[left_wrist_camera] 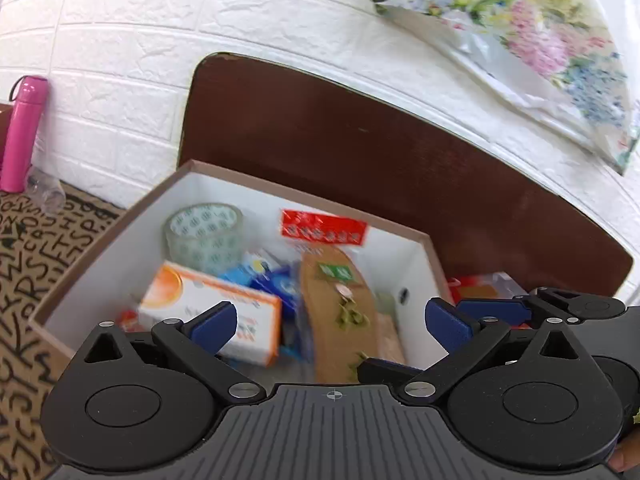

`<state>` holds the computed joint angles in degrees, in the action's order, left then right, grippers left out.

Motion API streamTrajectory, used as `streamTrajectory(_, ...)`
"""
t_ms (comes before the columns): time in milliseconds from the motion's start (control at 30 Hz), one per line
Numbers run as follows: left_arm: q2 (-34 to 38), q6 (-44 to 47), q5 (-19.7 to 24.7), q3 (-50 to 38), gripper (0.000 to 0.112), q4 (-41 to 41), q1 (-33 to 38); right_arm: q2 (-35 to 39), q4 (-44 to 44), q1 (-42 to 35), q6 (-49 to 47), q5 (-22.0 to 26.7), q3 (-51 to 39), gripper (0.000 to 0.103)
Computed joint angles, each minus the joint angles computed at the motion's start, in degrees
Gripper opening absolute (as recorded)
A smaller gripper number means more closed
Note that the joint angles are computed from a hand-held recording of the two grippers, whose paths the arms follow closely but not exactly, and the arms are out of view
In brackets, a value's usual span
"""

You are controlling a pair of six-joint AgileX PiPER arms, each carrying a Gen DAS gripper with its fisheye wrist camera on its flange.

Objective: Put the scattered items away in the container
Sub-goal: 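Move the left gripper to the red-capped marker lying on the cloth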

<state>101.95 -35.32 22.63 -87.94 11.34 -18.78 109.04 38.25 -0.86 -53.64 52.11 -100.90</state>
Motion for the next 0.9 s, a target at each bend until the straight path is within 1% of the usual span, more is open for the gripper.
streamTrajectory(67, -2.6, -3.7, -0.3, 2.8, 0.103, 2.8, -2.1, -3.7, 3.3, -1.9, -3.8, -0.6, 5.5, 0.101)
streamTrajectory(200, -7.4, -13.5, -0.5, 8.1, 0.103, 11.3, -7.7, -10.6, 8.4, -7.3, -11.6, 1.7, 13.9, 0.101)
streamTrajectory(300, -10.6, -24.9, -1.2, 12.3, 0.103, 20.6, -12.9, -15.9, 13.0, -13.1, -18.7, 5.2, 20.2, 0.102)
streamTrajectory(400, -12.2, -37.4, -0.8, 15.4, 0.103, 30.2, -18.8, -20.1, 14.5, -19.3, -23.4, 8.9, 24.9, 0.102)
streamTrajectory(500, -12.4, -48.7, -1.5, 18.2, 0.103, 38.4, -24.4, -25.0, 17.0, -26.4, -31.1, 9.6, 32.0, 0.102)
streamTrajectory(533, -12.0, -50.9, -2.1, 18.8, 0.103, 39.8, -25.9, -26.7, 18.4, -29.1, -34.5, 9.7, 34.7, 0.102)
streamTrajectory(633, -10.1, -52.5, -4.3, 19.4, 0.103, 40.5, -29.6, -30.1, 22.4, -38.3, -43.7, 10.8, 42.4, 0.102)
streamTrajectory(733, -7.5, -52.5, -6.3, 19.2, 0.103, 41.3, -33.2, -31.0, 24.6, -47.7, -48.8, 13.2, 47.8, 0.102)
streamTrajectory(800, -5.6, -48.6, -7.2, 18.6, 0.103, 37.8, -35.3, -30.5, 25.1, -53.5, -51.0, 14.7, 50.3, 0.102)
streamTrajectory(900, -2.2, -38.2, -7.9, 16.7, 0.103, 28.2, -38.2, -29.0, 24.2, -61.9, -55.1, 16.2, 53.4, 0.102)
